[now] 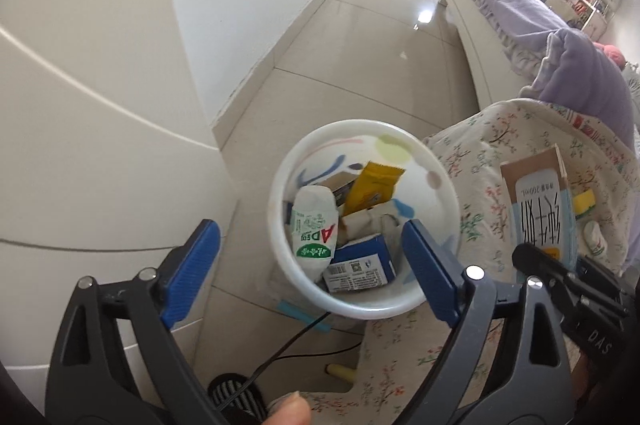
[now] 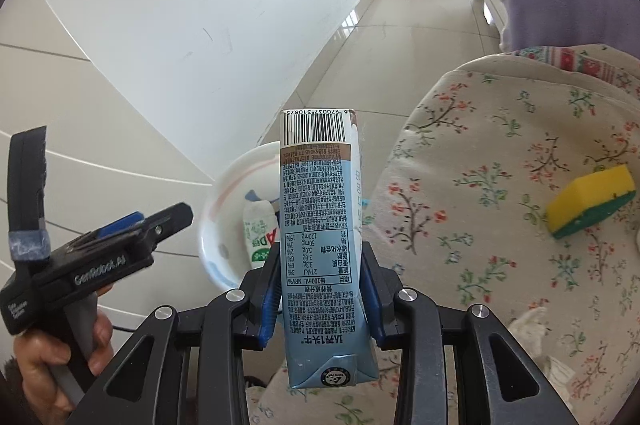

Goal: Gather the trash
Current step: 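Carry bottle and carton to the wastebasket and open both grippers over it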

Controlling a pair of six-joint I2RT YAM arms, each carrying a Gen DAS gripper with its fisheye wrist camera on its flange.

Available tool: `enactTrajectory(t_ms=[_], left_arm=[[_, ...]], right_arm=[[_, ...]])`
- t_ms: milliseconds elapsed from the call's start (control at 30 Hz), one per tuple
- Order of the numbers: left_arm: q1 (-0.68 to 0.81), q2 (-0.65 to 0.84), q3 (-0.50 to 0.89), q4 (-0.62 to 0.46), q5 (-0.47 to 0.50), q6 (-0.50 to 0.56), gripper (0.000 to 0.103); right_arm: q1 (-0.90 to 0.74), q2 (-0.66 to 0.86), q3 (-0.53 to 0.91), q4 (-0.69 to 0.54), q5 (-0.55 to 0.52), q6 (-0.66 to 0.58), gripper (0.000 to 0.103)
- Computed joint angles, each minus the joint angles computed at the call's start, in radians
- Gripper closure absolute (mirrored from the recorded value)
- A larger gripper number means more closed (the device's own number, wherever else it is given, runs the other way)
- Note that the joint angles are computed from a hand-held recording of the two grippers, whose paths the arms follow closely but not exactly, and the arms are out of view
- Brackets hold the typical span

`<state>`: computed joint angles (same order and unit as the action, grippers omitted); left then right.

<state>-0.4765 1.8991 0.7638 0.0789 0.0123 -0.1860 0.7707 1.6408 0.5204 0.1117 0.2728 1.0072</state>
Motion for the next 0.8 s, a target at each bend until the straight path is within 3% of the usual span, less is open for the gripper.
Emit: enactTrajectory(t_ms=[433,467,533,800], left_arm=[[0.084,-0.048,-0.062,0.008,-0.02,0.078,0.008],[0.09,-0.049,-0.064,0.008,-0.019,0.081,0.008],[0.092,-0.049,-0.064,0.007,-0.018,0.08,0.008],[0.081,-0.06,-0.074,0.007,-0.009,0.077,0.008]], right_arm=[[-0.032,0.195,0.078,0.195,-0.067,-0.025,0.065],[-0.035,0.201,0.076,0.21,-0.066,-0.022,0.063],[-0.047,0.209,0.076,0.218,-0.084,-0.016,0.032],[-0.037,0.124,0.033,0.145,-0.013,0.002,0.03]])
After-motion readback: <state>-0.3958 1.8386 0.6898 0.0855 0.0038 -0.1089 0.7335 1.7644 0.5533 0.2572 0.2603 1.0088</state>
